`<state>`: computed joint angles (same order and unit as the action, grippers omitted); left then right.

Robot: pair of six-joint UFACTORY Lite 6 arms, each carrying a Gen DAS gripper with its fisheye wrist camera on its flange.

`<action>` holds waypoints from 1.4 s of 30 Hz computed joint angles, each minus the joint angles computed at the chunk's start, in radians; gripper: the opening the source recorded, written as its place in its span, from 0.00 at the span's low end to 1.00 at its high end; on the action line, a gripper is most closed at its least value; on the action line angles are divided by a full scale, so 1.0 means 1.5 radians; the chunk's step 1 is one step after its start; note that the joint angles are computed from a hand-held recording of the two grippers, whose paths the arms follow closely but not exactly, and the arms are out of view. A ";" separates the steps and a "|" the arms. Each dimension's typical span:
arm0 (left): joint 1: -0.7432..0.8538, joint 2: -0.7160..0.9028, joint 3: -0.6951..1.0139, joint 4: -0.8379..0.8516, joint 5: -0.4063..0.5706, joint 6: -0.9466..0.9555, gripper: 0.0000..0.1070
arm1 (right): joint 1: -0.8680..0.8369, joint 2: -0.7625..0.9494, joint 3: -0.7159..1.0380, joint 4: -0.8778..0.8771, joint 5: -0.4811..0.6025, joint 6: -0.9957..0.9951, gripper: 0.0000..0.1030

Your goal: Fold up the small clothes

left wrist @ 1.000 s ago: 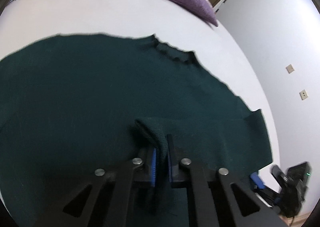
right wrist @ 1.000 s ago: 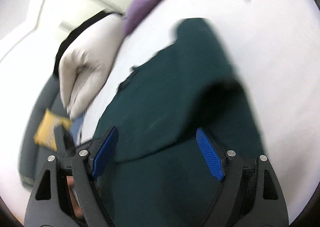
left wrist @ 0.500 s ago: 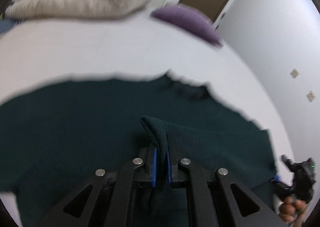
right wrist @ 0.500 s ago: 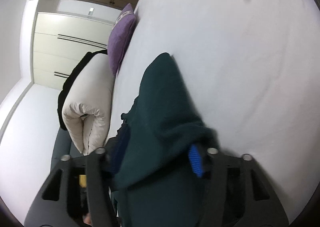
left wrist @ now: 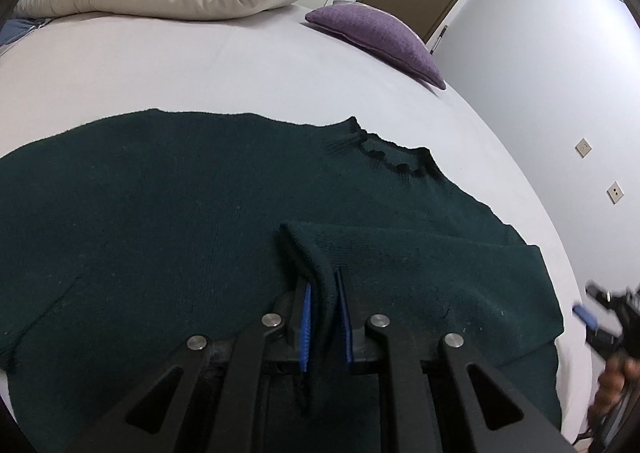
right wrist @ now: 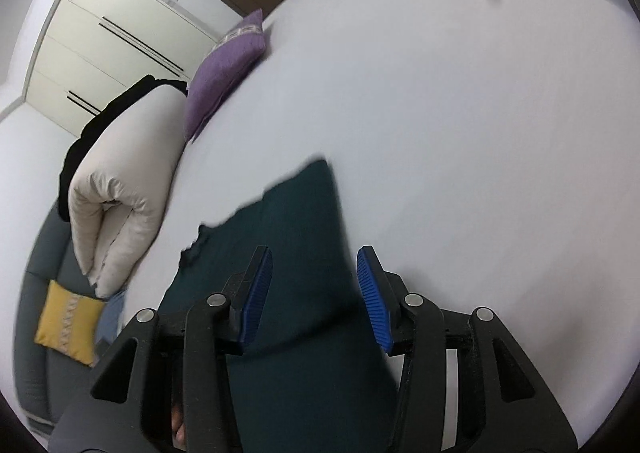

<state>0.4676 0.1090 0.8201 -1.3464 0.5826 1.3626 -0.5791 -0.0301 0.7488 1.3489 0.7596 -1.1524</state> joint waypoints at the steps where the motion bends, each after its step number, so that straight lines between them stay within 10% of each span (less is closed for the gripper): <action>1: 0.002 0.001 -0.002 -0.009 0.003 0.011 0.15 | 0.023 0.038 0.042 -0.004 -0.010 0.005 0.42; 7: 0.035 0.030 0.009 -0.033 0.052 0.037 0.14 | 0.160 0.275 0.276 -0.072 -0.146 0.074 0.40; 10: 0.031 0.031 0.008 -0.052 0.046 0.053 0.15 | 0.230 0.286 0.291 -0.138 -0.297 0.063 0.12; 16: 0.033 0.039 0.005 -0.080 0.052 0.079 0.15 | 0.233 0.303 0.298 -0.061 -0.351 -0.017 0.05; 26: 0.043 0.040 0.000 -0.087 0.062 0.093 0.16 | 0.177 0.014 0.034 -0.007 -0.197 -0.110 0.15; 33: 0.074 0.052 0.029 -0.031 0.114 0.027 0.18 | 0.059 0.062 -0.031 0.059 -0.101 -0.226 0.08; 38: 0.134 -0.069 -0.004 0.069 0.123 -0.074 0.74 | -0.056 -0.015 -0.061 -0.021 -0.060 -0.143 0.40; 42: 0.331 -0.133 0.024 0.139 0.281 -0.075 0.80 | -0.152 -0.180 -0.152 -0.079 0.051 -0.146 0.44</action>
